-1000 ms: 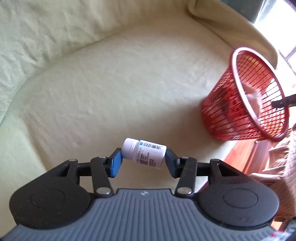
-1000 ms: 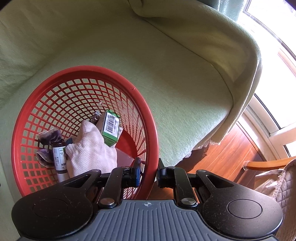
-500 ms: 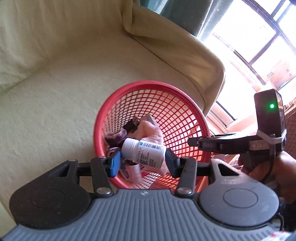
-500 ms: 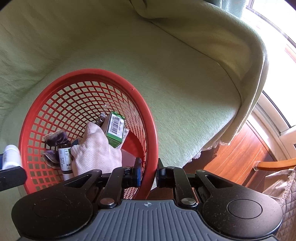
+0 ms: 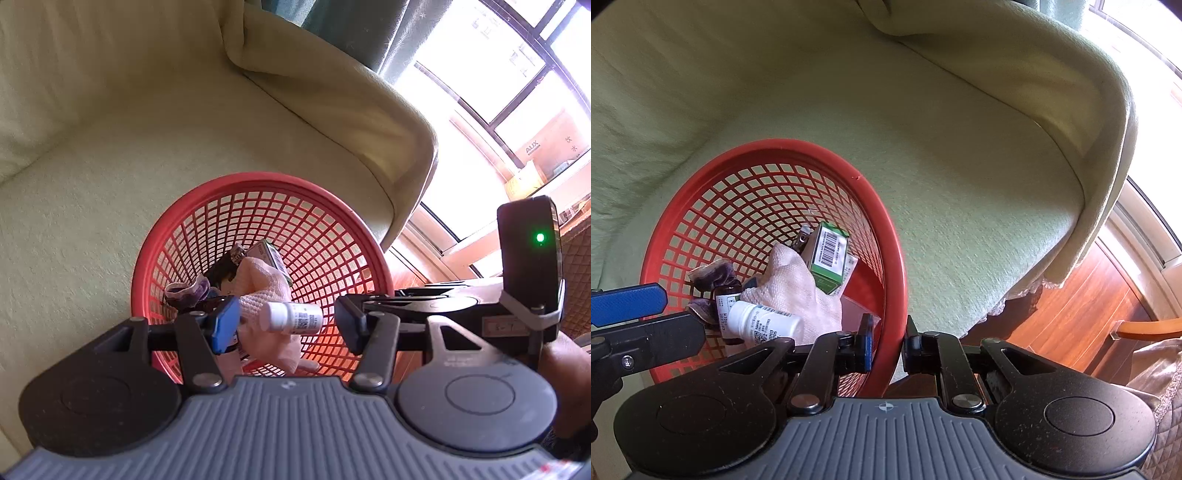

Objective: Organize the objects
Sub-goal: 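Carry the white pill bottle into the red basket and open the left gripper, then lower the red basket to the floor and open the right gripper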

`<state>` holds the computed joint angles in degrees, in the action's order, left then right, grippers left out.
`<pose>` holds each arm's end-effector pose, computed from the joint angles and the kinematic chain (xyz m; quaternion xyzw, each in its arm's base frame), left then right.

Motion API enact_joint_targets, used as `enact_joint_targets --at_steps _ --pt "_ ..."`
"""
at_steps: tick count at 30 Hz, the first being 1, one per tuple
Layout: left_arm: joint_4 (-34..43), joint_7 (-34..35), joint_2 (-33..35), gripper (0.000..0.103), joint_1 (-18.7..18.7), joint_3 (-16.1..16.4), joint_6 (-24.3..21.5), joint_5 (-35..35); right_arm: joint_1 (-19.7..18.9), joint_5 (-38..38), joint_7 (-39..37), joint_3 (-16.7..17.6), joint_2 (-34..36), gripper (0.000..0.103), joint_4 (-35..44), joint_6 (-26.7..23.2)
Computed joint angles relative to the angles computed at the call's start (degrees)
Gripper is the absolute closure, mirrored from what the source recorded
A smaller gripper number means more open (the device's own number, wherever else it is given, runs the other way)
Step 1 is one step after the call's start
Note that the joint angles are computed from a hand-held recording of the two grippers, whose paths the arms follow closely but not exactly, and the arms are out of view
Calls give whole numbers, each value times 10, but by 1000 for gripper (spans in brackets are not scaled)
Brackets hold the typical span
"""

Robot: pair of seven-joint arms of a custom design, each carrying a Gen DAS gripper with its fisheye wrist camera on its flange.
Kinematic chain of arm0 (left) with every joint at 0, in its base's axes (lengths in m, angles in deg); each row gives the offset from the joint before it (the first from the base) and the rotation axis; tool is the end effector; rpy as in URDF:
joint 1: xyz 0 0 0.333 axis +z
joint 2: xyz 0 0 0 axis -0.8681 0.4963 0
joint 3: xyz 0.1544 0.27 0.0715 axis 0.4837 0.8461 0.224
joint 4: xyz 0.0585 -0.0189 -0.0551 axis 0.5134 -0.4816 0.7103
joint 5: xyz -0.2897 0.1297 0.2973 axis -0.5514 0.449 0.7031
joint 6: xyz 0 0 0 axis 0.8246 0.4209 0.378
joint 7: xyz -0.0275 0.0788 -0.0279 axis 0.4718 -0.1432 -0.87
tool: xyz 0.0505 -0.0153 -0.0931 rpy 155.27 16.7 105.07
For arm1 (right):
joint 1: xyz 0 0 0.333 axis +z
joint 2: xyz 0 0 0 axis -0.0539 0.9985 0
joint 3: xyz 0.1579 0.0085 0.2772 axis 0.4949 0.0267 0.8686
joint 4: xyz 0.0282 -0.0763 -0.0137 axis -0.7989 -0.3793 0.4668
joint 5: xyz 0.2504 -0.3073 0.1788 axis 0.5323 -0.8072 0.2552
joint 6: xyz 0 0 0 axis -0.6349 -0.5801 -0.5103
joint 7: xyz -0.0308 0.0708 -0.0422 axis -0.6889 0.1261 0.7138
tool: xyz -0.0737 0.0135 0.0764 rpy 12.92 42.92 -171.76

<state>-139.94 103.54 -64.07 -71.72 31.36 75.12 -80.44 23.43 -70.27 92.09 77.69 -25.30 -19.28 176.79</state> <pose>0.5915 -0.3059 0.7261 0.3710 -0.8943 0.2443 0.0537 0.5437 0.3432 0.6819 -0.5086 0.8441 -0.0699 0.1547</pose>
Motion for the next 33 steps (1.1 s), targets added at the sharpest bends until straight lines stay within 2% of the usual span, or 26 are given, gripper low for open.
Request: enact_joint_targets --at_steps 12,22,26,33 --pt "-23 -18 -18 51 8 14 7 43 -4 10 -7 -1 -6 91 -13 11" --pt "-50 -31 -38 51 12 18 22 47 -8 23 -11 -1 -8 91 -21 20" --pt "-56 -37 -42 51 12 19 26 50 -14 43 -1 -2 -16 91 -42 42" --pt "-69 -44 -53 51 15 26 29 67 -20 66 63 2 -44 94 -91 102"
